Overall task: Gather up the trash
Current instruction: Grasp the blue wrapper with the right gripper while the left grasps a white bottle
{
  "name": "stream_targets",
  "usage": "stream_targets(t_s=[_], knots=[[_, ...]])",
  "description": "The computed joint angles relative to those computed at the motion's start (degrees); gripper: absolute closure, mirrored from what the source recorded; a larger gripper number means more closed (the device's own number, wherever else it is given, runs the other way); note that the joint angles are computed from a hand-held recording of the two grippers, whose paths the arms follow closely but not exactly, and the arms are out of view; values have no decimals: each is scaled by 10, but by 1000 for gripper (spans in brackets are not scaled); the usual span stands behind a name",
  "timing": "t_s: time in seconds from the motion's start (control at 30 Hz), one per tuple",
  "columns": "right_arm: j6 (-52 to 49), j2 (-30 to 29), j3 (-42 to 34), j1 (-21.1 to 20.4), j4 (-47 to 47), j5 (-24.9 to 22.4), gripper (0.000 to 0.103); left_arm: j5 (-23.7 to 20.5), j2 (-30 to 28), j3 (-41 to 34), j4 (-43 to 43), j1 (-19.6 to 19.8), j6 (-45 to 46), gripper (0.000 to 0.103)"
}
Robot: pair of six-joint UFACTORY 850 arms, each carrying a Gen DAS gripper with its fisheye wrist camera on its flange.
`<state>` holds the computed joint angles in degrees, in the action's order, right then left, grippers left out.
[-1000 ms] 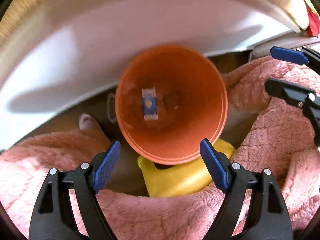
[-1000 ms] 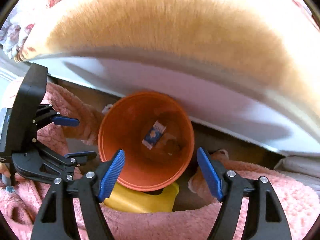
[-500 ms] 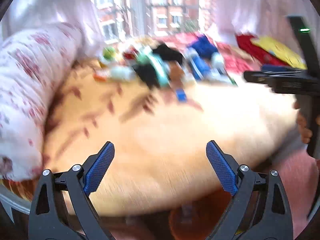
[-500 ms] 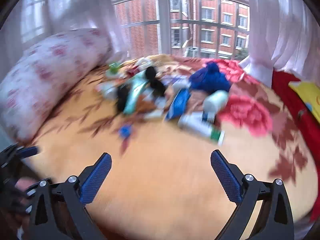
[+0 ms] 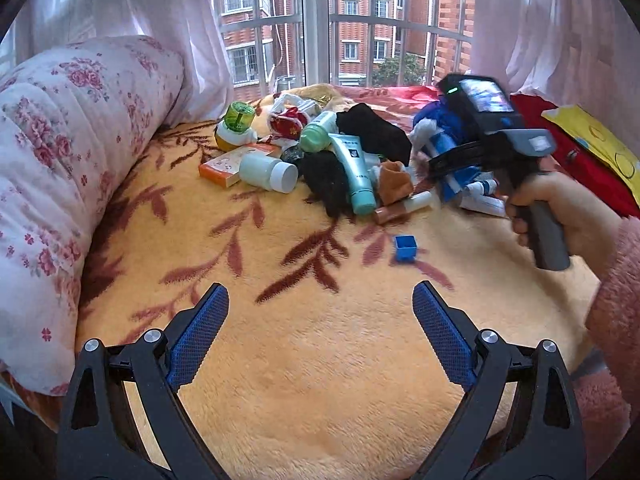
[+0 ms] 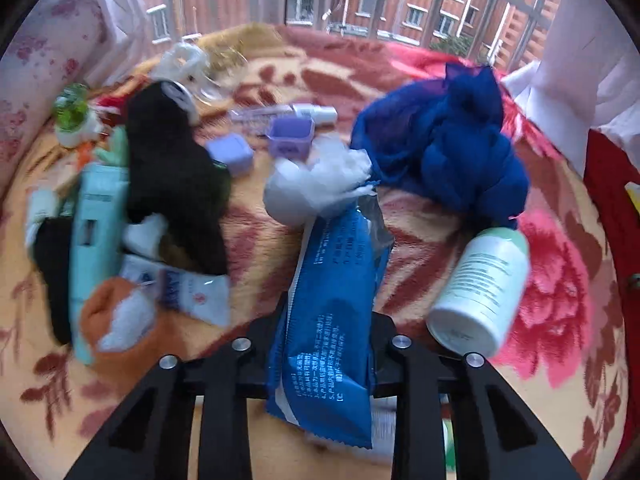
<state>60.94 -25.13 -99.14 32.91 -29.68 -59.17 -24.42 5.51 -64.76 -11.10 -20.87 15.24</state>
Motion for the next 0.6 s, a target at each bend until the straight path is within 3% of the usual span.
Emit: stream_targets(t_s=[0.17,0.33,0.47,0.6], knots=[[89,103,85,39,-50,27,74,-13,-22,-20,1,16,-21,12],[194,191,149,104,-148,45,74,-47,-76,-78,-95,50,22,12],[260,229,184,141,-210,71,74,-57,-165,-177,-55,50,-15,12],[307,249,209,159,-249,96,73,-124,-281,-313,-50,54,-89,12]])
